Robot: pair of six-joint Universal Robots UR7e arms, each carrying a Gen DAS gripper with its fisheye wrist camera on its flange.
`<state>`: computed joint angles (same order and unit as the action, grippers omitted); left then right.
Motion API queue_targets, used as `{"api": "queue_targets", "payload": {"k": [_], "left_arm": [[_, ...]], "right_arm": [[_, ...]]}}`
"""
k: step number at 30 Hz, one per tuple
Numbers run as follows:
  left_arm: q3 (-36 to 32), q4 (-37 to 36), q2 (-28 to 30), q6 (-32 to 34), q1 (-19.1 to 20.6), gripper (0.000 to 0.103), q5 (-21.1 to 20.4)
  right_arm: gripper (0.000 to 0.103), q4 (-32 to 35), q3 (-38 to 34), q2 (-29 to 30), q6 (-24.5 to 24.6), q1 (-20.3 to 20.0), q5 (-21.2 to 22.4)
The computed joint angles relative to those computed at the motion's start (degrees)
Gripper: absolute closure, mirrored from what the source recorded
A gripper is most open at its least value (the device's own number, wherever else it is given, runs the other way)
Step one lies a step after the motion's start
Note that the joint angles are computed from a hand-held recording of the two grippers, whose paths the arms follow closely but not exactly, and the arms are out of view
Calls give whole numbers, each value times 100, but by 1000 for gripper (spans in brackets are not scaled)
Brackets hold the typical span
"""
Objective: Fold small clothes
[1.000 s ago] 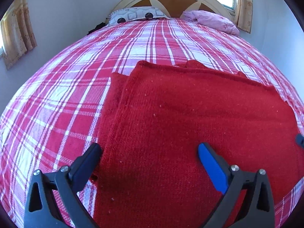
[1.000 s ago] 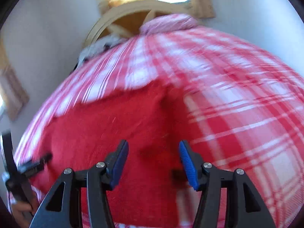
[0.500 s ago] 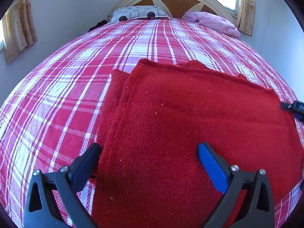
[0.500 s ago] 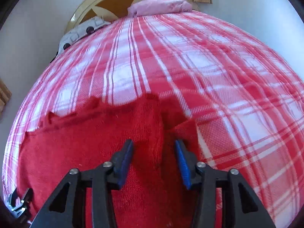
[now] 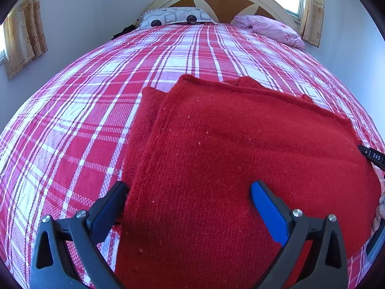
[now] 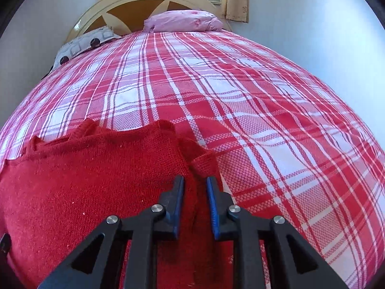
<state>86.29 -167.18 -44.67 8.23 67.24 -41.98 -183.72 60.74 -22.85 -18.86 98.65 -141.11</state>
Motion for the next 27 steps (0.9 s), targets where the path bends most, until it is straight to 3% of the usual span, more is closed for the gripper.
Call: {"api": "queue_targets", "payload": {"k": [1,3,5,6,10,12,15,20,23,27], "left_arm": [[-4,13,0,-22,3,0,-11],[-4,14,-1,-39,7,0,-19],[-8,8,7,-42,6,0,-12],[-11,13,7,-40,6,0,-7],[-2,7,4,-41,5,0,-4],[-5,6,8,-36,2,0,5],[-11,13,8,-34,3,0,4],[32,16,-55,-69,15,0,-66],[352,-377,-289,-236,-31,0,9],[1016,-663,-913,-912,66,0,-498]], "right_arm": [[82,-147,134,-83,16,27,59],[79,-1085,519,-209,-140,174,137],[62,-1609,987,-388,-409,297,413],[56,-1599,1142,-450,-488,334,503],[55,-1272,1533,-538,-472,318,591],[50,-851,1548,-525,-90,184,528],[44,-794,1806,-750,364,37,967],[42,-1043,1755,-606,78,94,783],[42,-1051,1800,-644,111,80,851],[40,-1038,1885,-720,205,30,1037]]}}
